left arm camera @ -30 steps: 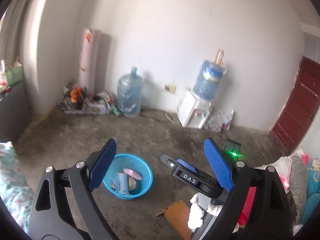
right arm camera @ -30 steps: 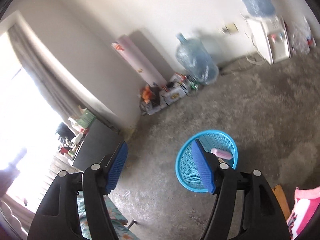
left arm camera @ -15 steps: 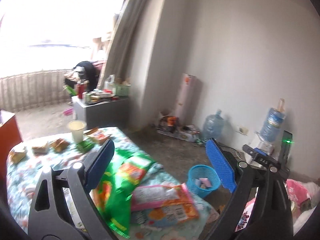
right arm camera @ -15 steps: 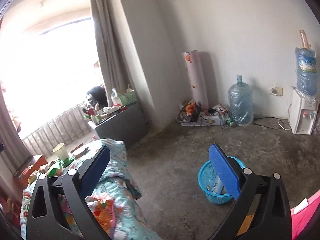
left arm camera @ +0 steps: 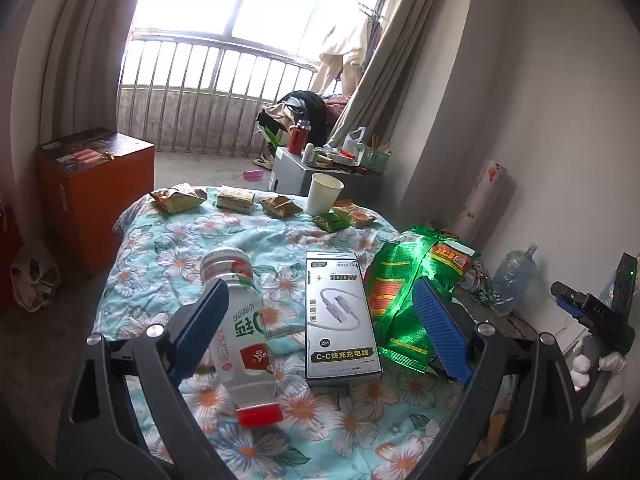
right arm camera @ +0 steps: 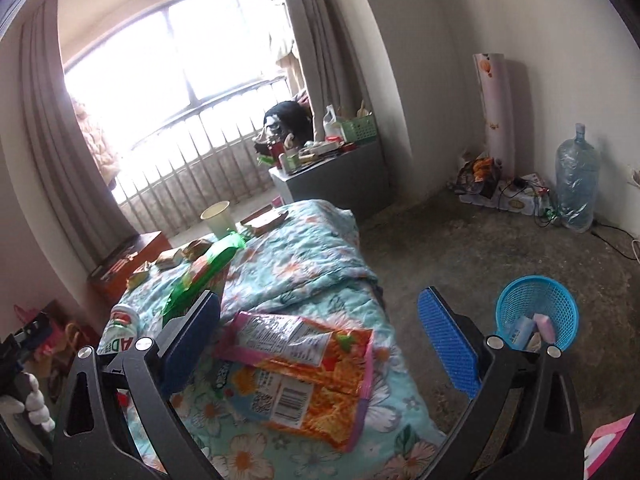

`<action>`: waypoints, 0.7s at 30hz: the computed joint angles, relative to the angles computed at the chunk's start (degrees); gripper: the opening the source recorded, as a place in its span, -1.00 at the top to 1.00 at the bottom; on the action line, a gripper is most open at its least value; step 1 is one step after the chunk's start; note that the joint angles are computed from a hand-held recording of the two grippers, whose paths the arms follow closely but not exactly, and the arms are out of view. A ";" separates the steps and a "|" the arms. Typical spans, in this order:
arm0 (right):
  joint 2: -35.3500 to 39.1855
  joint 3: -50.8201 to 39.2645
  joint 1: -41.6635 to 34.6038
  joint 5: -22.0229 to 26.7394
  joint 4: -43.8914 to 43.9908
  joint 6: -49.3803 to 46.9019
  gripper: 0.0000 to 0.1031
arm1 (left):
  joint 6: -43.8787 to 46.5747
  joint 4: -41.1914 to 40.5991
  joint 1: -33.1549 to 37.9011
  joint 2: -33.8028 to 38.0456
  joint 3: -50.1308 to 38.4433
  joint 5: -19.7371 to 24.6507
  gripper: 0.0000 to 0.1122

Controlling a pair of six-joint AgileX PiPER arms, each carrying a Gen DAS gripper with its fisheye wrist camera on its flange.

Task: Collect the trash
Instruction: 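Move both tools over the white charger box and the AD milk bottle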

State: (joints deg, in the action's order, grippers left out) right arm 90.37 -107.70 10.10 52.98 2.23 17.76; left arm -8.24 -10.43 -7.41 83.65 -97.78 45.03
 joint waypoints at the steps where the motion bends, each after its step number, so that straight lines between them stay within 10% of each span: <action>1: 0.32 -0.66 0.78 0.49 0.17 -0.13 -0.87 | 1.27 -0.99 0.16 -0.66 1.53 -0.77 -0.58; 16: 8.41 -14.67 15.39 1.51 10.56 -12.63 -0.87 | 6.56 -6.56 5.35 -1.50 9.04 -4.84 -0.58; 21: 14.86 -23.84 18.37 4.69 9.56 -12.13 -0.87 | 16.80 -24.95 9.88 1.31 6.82 1.01 -0.58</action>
